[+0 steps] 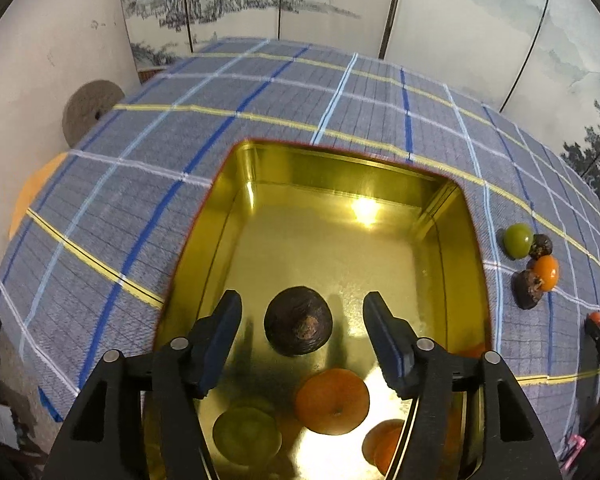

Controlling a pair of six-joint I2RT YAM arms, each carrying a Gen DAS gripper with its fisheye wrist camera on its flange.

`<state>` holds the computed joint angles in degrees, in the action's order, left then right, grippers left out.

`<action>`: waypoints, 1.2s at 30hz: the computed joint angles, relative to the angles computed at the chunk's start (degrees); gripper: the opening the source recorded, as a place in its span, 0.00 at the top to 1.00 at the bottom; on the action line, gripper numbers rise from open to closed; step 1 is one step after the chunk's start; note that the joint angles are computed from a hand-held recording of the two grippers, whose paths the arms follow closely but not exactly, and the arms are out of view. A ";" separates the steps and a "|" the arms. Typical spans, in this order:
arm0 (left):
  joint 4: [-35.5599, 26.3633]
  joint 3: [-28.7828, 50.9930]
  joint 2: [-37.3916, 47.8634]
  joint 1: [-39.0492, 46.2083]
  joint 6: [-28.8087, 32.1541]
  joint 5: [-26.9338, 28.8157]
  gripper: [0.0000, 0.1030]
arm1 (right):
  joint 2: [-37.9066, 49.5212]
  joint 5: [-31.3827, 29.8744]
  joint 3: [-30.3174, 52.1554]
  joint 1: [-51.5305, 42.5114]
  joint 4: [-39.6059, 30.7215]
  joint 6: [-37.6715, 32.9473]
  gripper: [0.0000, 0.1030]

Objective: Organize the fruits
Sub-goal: 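Carry the brown fruit with the left gripper into the tin and release, then carry the red tomato with the right gripper into the tin and release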

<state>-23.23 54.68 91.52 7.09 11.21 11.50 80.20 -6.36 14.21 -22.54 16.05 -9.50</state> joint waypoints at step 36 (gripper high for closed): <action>2.29 -9.53 -17.57 16.54 5.96 5.28 0.28 | 12.10 8.91 30.47 49.81 -13.27 14.94 0.72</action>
<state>-20.94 45.14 73.95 23.62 17.17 16.78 92.30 2.55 44.68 27.26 2.78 5.44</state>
